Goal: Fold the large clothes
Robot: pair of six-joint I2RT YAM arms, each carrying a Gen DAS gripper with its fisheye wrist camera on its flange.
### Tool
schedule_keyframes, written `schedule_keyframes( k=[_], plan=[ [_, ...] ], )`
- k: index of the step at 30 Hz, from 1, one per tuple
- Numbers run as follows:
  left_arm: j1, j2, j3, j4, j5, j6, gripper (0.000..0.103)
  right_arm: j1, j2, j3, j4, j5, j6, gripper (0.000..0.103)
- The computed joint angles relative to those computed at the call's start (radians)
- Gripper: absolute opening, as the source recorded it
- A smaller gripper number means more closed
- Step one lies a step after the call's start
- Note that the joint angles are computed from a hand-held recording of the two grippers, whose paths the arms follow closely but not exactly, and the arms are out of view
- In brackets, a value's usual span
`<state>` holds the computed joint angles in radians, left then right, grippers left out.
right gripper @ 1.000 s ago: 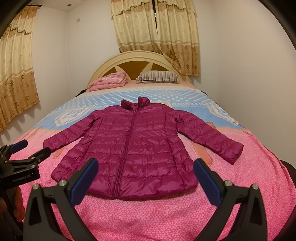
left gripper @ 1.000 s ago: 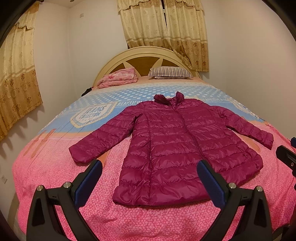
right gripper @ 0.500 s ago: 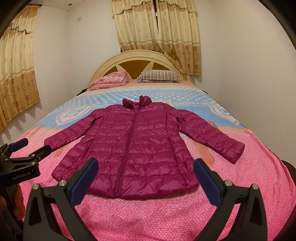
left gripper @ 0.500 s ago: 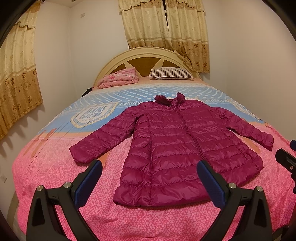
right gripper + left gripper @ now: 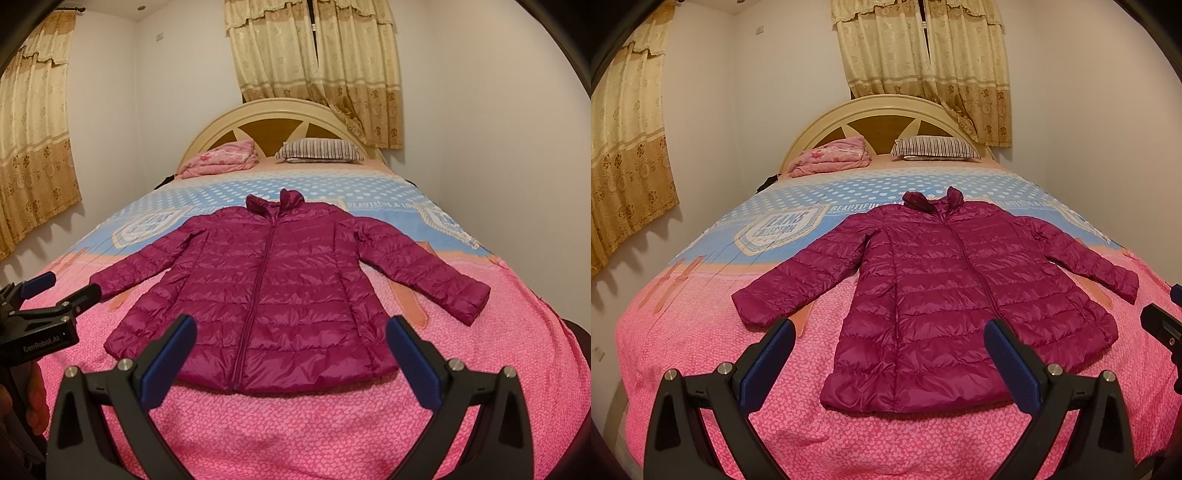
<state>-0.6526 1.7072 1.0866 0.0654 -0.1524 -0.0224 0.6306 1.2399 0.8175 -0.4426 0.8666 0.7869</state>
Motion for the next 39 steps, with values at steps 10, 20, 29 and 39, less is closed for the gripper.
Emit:
schedule_keyframes(
  k=[10,20,29,39],
  plan=[
    [0.014,-0.001,0.0,0.005,0.007,0.0,0.102,0.008,0.005,-0.002,0.004,-0.001,0.009,0.103],
    [0.024,0.019,0.022,-0.008,0.013,-0.001,0.102,-0.001,0.01,-0.004,0.008,-0.016,0.016,0.103],
    [0.084,0.188,0.197,-0.102,0.076,-0.043,0.102,-0.188,-0.036,-0.121,0.15,-0.181,-0.061,0.103],
    [0.084,0.46,0.536,-0.146,0.016,-0.017,0.102,-0.878,-0.002,-0.259,0.371,-0.573,-0.242,0.103]
  ],
)
